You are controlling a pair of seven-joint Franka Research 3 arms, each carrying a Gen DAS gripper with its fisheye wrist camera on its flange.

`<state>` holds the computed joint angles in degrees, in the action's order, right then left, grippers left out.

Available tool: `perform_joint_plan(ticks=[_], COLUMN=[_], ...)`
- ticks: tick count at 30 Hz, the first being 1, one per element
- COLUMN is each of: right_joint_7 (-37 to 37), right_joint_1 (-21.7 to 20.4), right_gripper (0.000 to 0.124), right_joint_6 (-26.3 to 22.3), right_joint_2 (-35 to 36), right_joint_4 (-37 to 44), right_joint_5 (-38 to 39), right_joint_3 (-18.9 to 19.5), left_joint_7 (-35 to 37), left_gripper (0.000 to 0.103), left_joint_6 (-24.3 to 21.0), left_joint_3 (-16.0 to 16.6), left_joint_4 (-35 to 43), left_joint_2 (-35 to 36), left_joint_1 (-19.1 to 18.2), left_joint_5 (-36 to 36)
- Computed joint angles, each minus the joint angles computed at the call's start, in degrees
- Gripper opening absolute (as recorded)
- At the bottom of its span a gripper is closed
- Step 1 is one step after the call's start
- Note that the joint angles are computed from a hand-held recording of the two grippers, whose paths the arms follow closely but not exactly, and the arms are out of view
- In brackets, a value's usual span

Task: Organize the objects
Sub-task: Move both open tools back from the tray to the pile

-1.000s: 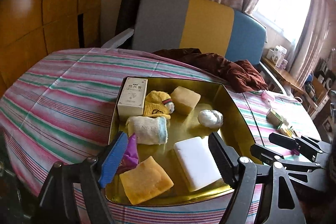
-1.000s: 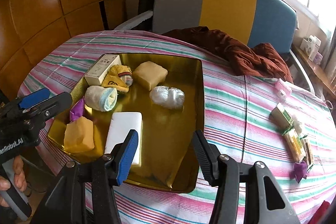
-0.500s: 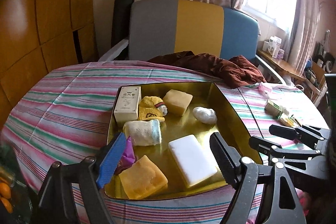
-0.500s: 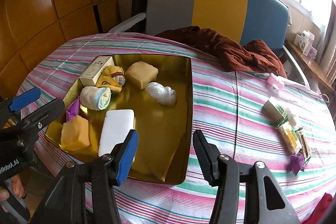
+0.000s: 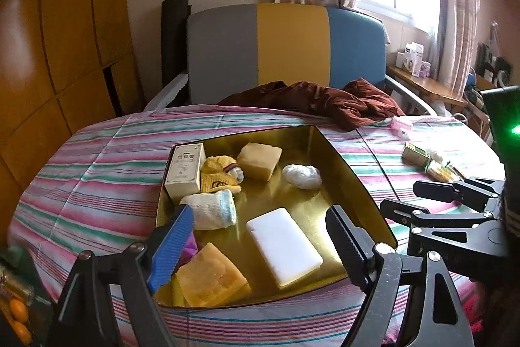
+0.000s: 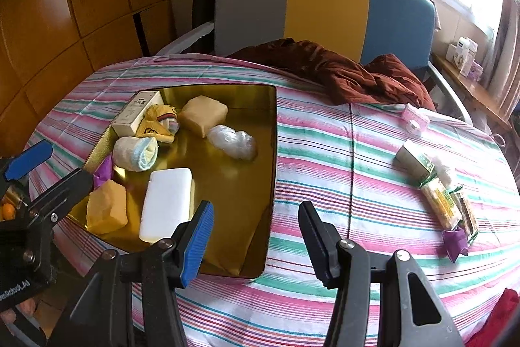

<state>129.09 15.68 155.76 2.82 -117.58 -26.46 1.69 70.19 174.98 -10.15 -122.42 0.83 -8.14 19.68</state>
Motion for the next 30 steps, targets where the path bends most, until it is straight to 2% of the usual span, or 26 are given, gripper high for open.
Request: perform_joint_plan(ticks=[6,14,25,30], right_joint_7=[0.65,3.2,5.3,3.73], right_joint_1=[-0.85,-3.37,-8.14,-10.16], right_gripper=[0.055,0.055,0.055,0.055], right_joint_6=[0.1,-0.44,-1.18,-2.02], right_joint_2=[-0.84,-2.88,-6.0,-7.31], right_joint_4=[-1.29,-3.82,-7.19,-8.47], right_joint_5=[0.29,-0.56,-0.71,1.05], right_joint_3=[-0.4,-0.72,-0.79,-1.07], left_joint_7=[-2.06,0.03,6.17,9.57], left_gripper=[0.084,0.084,0.084,0.084], left_joint_6=[-0.1,-0.81,-2.03,-2.5], left_joint_3=[-0.03,-0.65,-2.13,-2.95], left_joint_4=[0.31,1.17,3.26,4.18], left_joint_2=[0.05,0.7,2.54,3.39], left_joint_1=[-0.36,-1.17,-2.76,-3.33], left_joint_5=[4.1,3.4,-0.55,-3.12])
